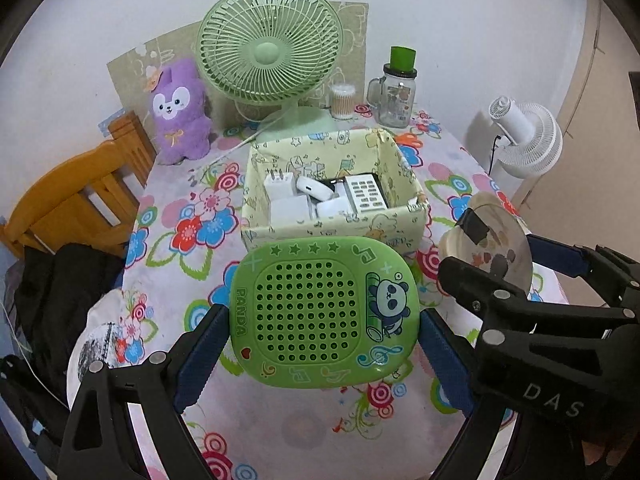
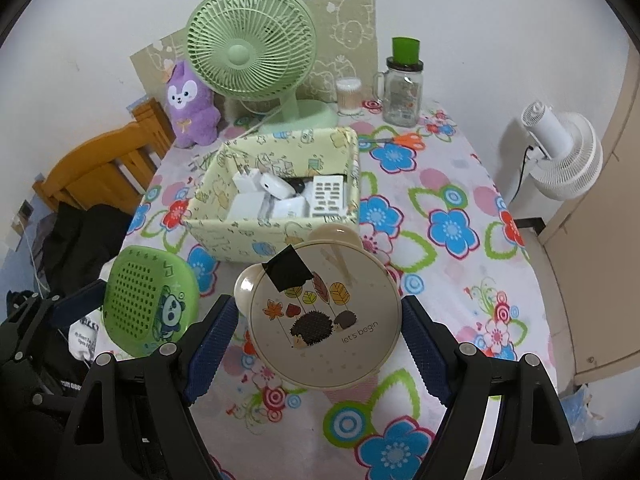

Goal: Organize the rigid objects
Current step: 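Lift the green speaker with the left tool while the right tool carries the lid over the box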

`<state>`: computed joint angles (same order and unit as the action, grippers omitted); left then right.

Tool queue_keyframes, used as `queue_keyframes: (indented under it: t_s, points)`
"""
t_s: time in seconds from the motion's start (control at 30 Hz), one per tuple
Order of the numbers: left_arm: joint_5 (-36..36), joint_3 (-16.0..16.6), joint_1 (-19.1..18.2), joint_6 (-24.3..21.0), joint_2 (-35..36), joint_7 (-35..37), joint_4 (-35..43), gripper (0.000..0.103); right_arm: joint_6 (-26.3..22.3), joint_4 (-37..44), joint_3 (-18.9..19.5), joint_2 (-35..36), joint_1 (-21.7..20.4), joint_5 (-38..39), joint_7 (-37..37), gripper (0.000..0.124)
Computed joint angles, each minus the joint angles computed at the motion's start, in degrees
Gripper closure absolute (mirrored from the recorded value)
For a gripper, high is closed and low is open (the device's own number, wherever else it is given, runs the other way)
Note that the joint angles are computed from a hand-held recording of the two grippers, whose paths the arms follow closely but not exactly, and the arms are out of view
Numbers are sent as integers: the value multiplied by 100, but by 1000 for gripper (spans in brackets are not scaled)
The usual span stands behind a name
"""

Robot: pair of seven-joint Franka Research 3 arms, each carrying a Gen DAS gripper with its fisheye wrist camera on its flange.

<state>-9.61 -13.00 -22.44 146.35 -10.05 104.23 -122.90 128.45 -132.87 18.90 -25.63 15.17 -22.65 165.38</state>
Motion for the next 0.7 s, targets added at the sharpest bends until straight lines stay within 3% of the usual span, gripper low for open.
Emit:
queue_keyframes:
  t_s: [0.7]
  points:
    - [267,-224,263,-262,997,-118,1168,9,84,612,-400,693,-123,-227,-354,41]
